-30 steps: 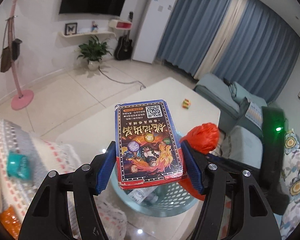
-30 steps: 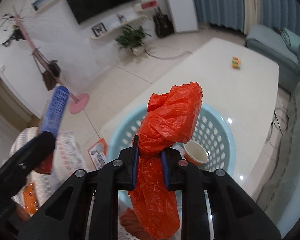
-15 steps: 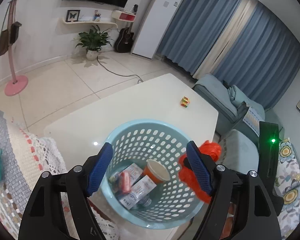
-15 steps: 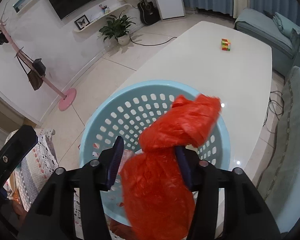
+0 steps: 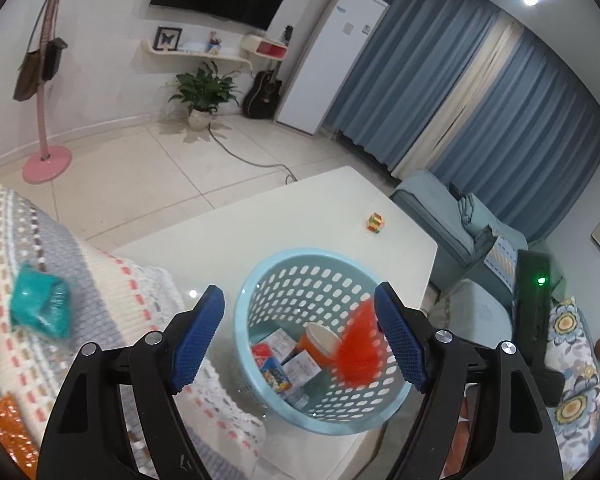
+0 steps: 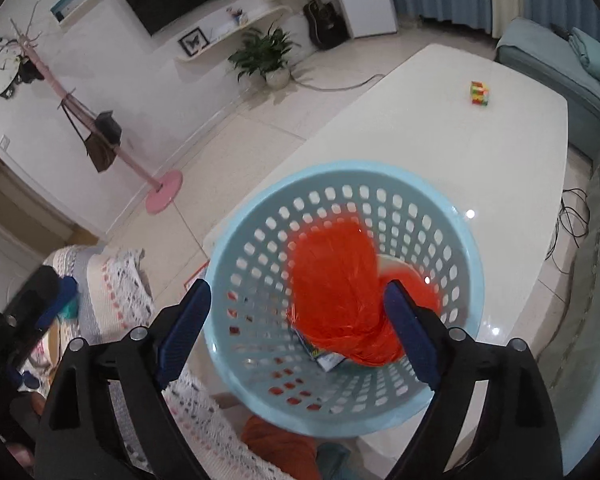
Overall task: Collect trash
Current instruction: 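Carry the red bag and card box over the basket and open both tools, then move both tools back toward the remaining items on the striped cloth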
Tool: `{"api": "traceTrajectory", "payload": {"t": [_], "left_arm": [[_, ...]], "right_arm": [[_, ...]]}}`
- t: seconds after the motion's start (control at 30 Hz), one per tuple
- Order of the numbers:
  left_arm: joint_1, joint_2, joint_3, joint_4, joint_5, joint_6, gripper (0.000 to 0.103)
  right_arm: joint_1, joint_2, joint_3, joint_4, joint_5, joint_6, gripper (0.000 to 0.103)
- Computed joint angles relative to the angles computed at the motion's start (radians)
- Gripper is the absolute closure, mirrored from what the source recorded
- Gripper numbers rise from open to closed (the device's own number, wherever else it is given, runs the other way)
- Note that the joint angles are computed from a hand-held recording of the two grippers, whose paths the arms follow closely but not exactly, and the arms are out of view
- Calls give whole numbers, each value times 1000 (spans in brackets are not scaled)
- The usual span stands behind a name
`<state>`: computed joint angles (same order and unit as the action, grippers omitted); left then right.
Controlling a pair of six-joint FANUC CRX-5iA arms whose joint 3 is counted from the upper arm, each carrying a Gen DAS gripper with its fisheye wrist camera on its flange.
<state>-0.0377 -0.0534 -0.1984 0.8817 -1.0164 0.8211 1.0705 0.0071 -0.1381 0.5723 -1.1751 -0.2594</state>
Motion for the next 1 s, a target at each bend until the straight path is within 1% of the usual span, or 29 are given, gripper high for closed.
{"api": "traceTrajectory", "payload": {"t": [0.07,0.23,0.3,0.4,0.53,0.6,0.7,0.77,0.87,0.9,1.0], "left_arm": [[15,-17,-9,6,-3,-15,27],[60,-69,-44,31,-16,-47,27],[83,-96,-59,35,-10,-58,27],[145,-144,-73,36,-6,-69,27],[238,-197,-78,46,-3,-71,22],[306,-226,-78,43,7,-61,19],[398,-238,-62,24,-1,-26,18],[480,-233,-40,2,-21,7,18],[570,-216,-19,-23,-33,24,18],[585,-205,-1,-42,-28,34,18],[629,-183,29,-117,-3,75,18]], "right_arm": [[6,10,20,-6,-17,17,19],[41,28,51,60,-51,21,19],[49,34,64,86,-44,35,19],[65,59,107,133,-32,75,19],[96,142,223,206,-52,169,19],[111,184,276,235,-46,213,19],[125,247,363,257,-36,285,19],[134,299,434,270,-19,343,19],[146,370,530,277,0,418,19],[150,404,575,277,-3,454,19],[163,489,678,294,-57,514,19]]}}
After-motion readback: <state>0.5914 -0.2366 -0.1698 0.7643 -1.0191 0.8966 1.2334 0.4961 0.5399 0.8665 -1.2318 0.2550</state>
